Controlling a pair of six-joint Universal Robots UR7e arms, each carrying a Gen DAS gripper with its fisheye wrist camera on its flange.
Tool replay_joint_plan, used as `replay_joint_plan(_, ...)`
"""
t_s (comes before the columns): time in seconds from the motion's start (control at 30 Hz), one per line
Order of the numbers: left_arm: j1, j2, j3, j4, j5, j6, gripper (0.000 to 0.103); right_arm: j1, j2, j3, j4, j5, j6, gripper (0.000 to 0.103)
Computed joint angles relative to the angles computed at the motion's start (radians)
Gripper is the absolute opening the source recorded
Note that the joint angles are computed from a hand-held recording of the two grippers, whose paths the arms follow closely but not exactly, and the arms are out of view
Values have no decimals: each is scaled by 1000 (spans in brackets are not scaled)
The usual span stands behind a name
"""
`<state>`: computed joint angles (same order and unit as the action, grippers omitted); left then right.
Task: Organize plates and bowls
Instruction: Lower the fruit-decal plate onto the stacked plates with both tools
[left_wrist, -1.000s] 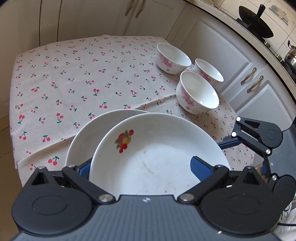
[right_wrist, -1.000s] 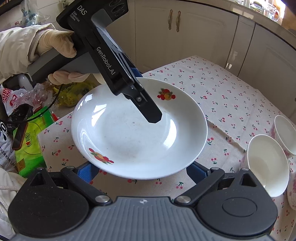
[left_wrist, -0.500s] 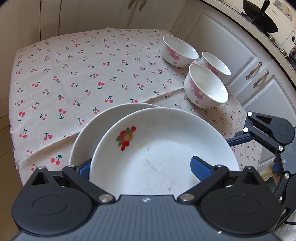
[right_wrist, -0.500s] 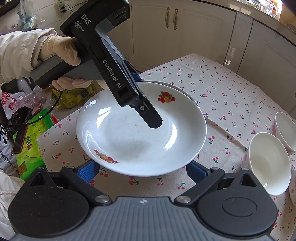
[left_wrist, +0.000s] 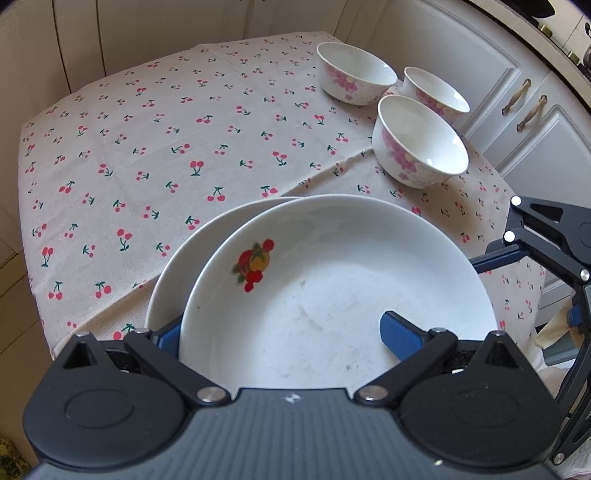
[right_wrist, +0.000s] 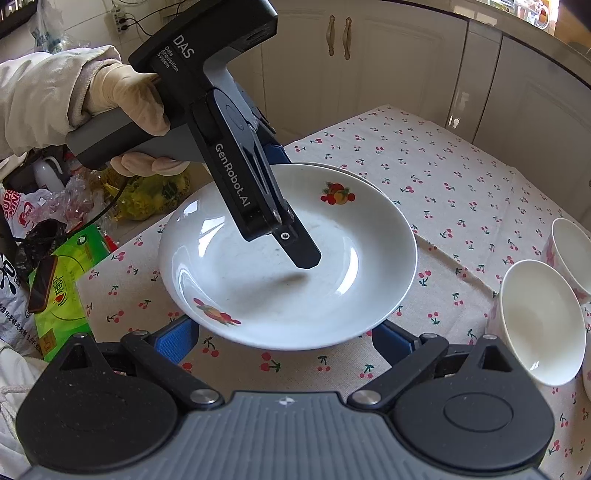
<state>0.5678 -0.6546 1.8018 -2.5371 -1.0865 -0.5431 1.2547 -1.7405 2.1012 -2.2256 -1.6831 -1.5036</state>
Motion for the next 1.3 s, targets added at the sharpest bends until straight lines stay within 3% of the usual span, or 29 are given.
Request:
replay_joint_plan(0.47, 1, 16, -44, 75, 14, -11, 102, -31, 8, -48, 76, 79, 74, 102)
replay_joint_plan(0.87, 13, -5, -23, 26, -5, -30, 102, -28, -8, -16, 44, 69, 41, 102)
replay_joint_plan(1.3, -16, -46, 45, -45, 61, -73, 102, -56, -52, 40, -59, 91, -11, 103)
